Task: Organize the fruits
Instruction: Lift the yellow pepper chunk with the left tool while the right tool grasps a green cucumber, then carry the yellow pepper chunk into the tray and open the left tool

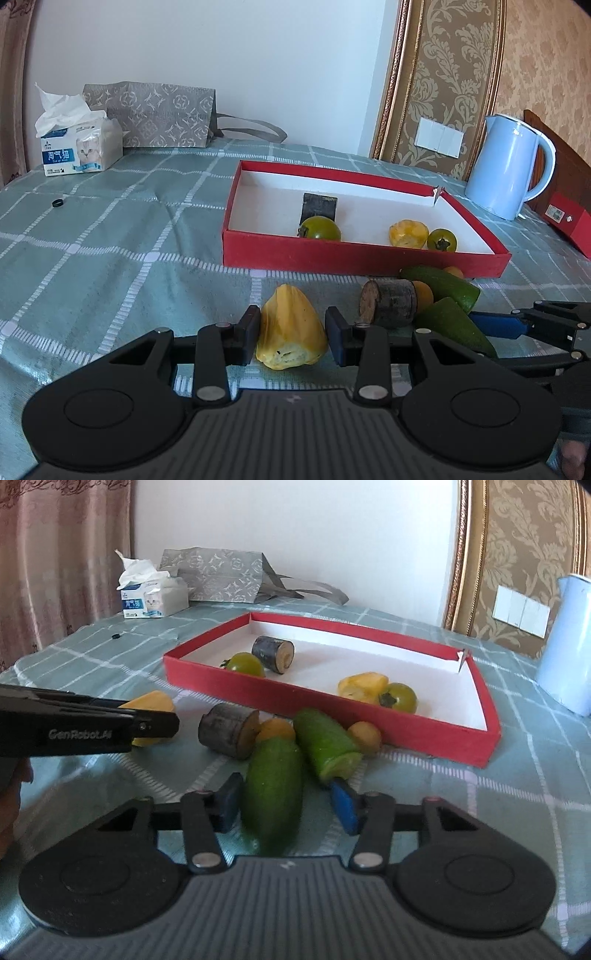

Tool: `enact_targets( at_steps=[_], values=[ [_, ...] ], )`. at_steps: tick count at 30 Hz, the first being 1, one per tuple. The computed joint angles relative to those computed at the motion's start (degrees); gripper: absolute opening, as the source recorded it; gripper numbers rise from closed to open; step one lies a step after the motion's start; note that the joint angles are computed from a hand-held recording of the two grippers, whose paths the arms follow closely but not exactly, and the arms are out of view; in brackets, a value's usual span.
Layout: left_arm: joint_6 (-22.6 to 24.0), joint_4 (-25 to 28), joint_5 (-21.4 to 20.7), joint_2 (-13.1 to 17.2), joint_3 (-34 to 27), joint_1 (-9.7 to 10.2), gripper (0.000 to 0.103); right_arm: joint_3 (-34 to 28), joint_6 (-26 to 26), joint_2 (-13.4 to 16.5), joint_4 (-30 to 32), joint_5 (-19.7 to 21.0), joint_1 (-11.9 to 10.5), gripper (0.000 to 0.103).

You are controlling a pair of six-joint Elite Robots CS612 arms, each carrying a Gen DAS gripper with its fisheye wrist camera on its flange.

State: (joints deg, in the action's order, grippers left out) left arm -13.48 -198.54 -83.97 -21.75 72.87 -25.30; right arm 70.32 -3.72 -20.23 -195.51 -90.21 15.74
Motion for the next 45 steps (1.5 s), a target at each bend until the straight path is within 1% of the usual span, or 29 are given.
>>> enact_targets(
  at_steps=[4,5,6,8,10,13,17,21,26,30,35,39,42,45],
  values=[
    [0.14,0.0,0.03,0.07,-0.09,0.02,0.038,0.2,-2.06,-0.04,-0.61,-0.22,0.25,0.036],
    [0.28,-0.11,0.28,0.07,-0.06,-0.05,0.038,0.35,-2.35,-0.15,-0.55,0.13,0.19,0.03],
    [0.48,-0.18,0.61,0.07,-0.04,-0.12,0.038,0.63,-2.99,-0.3,-0.57,0.52,0.14,0.03],
    [0.95,-0.17,1.14,0.04,0.01,-0.23,0.038,1.08,-3.93,-0.51,-0.92,-0.61,0.23,0.03],
    [1.15,-0.04,1.24,0.03,0.0,-0.25,0.038,1.69,-4.98,-0.86,-0.89,-0.89,0.06,0.03],
    [1.01,0.73,1.25,-0.03,-0.1,-0.21,0.038,2.37,-5.58,-1.14,-1.2,0.46,-0.45,0.03],
    [1.27,0.24,2.66,-0.11,0.17,-0.49,0.038,2.34,-7.67,-0.67,-2.98,-0.02,-0.3,0.031],
    [1.43,-0.93,3.84,-0.45,0.69,-0.66,0.038,2.72,-6.63,-0.95,-2.68,3.28,-0.99,0.031],
    [2.51,-0.36,5.98,-0.68,0.49,-0.89,0.038,2.87,-8.44,-0.97,-2.82,3.68,-0.87,0.031],
    [2.81,0.39,6.39,-0.72,0.25,-0.95,0.038,3.34,-10.12,-1.35,-2.34,5.49,-1.24,0.031],
    [3.36,0.6,6.97,-0.87,0.09,-1.15,0.038,3.63,-7.55,-1.59,-1.82,9.25,-2.26,0.031],
    [4.16,0.17,6.39,-1.14,-0.16,-1.26,0.038,4.24,-5.15,-2.05,-1.91,13.54,-3.21,0.031],
    [5.83,-0.26,6.19,-0.92,-1.52,-1.41,0.038,4.0,-4.87,-1.87,-1.85,12.46,-3.15,0.031],
    [6.51,-0.07,5.16,-0.39,-3.54,-1.35,0.038,3.88,-5.2,-1.8,-1.3,12.48,-3.13,0.031]
  ],
)
